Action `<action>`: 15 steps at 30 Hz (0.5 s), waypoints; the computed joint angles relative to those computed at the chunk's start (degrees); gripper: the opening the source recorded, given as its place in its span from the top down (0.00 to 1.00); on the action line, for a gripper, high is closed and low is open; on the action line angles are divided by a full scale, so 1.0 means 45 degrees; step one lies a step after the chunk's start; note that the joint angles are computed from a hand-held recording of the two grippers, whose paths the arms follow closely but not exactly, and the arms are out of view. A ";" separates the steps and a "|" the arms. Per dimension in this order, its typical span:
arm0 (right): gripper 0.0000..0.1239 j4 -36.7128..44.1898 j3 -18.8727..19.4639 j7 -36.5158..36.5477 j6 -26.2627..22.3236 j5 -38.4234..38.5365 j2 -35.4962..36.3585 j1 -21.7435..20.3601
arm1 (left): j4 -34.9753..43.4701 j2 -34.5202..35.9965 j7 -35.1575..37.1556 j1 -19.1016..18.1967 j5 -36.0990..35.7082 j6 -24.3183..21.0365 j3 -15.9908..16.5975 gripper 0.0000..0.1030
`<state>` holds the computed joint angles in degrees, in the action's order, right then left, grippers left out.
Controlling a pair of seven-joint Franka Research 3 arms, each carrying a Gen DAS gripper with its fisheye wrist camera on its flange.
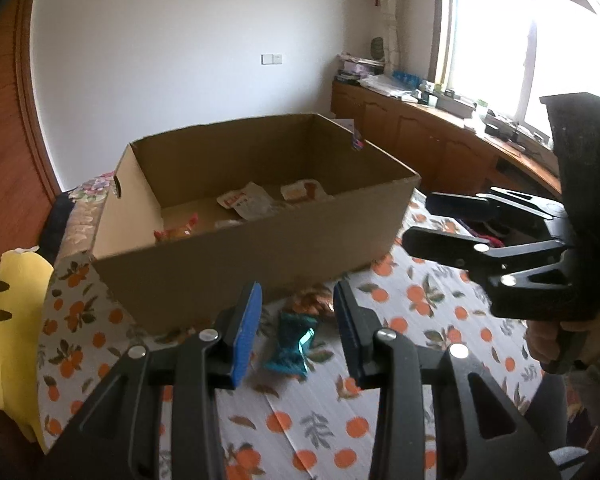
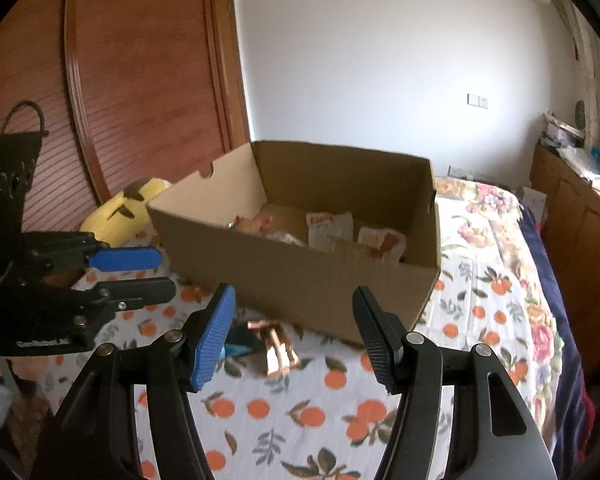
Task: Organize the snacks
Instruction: 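Withdraw both open tools toward the blue foil candy and copper wrapper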
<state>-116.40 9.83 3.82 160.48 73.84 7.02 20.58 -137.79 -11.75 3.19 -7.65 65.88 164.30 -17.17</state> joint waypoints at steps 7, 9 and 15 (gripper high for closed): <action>0.50 -0.0454 0.0014 -0.0065 0.0136 0.0270 0.0295 -0.0032 | -0.0358 0.0506 -0.0707 -0.0066 0.0291 0.0325 0.0003 0.64; 0.50 -0.0448 0.0034 0.0102 0.0212 0.0153 0.0509 -0.0055 | -0.0357 0.0750 -0.0685 -0.0164 0.0200 0.0368 0.0077 0.64; 0.51 -0.0227 0.0145 0.1223 0.0092 -0.1006 0.1186 -0.0187 | -0.0137 0.1496 -0.0364 -0.0445 -0.0038 0.0497 0.0379 0.64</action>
<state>-117.43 10.49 9.33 160.90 69.32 12.36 19.74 -138.41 -5.01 1.55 -9.65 65.71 166.53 -15.47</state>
